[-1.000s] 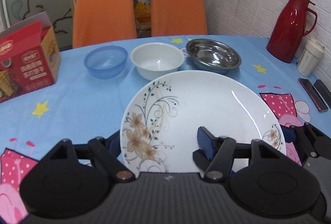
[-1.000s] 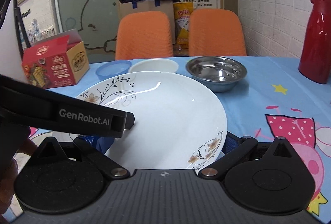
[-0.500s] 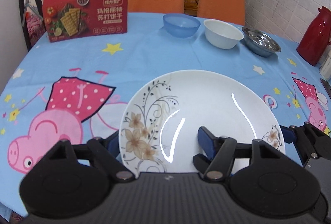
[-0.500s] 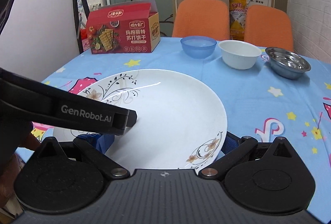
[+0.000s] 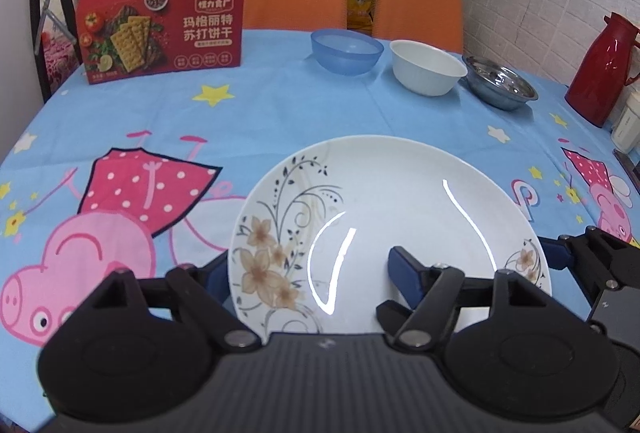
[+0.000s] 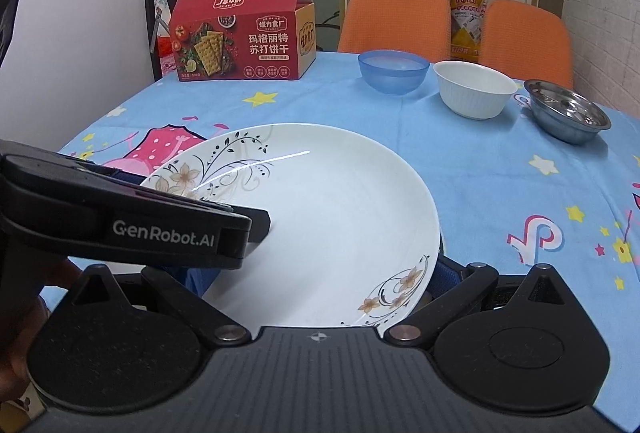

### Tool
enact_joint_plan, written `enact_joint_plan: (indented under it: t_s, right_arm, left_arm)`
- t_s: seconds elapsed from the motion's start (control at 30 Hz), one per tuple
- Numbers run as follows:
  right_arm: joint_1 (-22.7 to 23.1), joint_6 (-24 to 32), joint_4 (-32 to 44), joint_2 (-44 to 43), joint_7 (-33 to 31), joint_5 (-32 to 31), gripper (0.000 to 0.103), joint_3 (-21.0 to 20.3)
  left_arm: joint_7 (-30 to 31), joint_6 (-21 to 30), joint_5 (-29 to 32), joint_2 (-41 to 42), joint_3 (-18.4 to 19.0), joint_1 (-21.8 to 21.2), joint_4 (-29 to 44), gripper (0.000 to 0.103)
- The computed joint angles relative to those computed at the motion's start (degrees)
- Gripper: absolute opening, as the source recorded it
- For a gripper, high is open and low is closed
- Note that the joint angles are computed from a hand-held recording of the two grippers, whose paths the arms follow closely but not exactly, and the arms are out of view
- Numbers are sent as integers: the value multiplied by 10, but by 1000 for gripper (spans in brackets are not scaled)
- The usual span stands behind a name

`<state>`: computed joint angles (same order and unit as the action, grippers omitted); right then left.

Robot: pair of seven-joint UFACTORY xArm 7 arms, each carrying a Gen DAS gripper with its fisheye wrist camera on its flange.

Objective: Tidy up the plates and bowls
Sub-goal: 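Carry the floral plate and lower it onto the gold-rimmed plate, then move the left gripper to the steel bowl and close on its rim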

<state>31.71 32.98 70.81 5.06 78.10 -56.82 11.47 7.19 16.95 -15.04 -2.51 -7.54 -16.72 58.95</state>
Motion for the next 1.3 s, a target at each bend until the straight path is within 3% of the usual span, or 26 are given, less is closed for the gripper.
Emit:
enact_joint_plan:
  t_s: [0.1,0.37,0.5,0.57,0.63,0.9,1.0,1.3]
  right_arm:
    - [3,11,4,3,0,-3,90,1]
    - [15,68,21,7,-31,-15,91,7]
    - [0,16,3,-6,-58,25,91,1]
    - [-9,-14,-23,-31,-6,-7,89,-5]
    - [-20,-3,-40,-56,56,-49,90,0]
    - [-66,-22,-71,-95,68,-64,90,31]
    - [-82,-46,-95,-109,78,-51,90,30]
    - [-150,-27,-170,-187,97,-21,90,44]
  left_arm:
    - [10,-4,-22,-1,2,-1,1,86]
    - [-37,-45,30,-14,0,3,-1,91]
    - [-72,-49,61,-15,-1,7,3,91]
    - [-82,-50,70,-19,-2,7,1,92]
    - [-93,-53,82,-22,-3,8,-1,92]
    - [-127,-41,122,-12,-13,1,18,94]
    - [-123,-33,120,-6,-15,-7,27,101]
    - [-168,4,183,51,-27,-30,105,101]
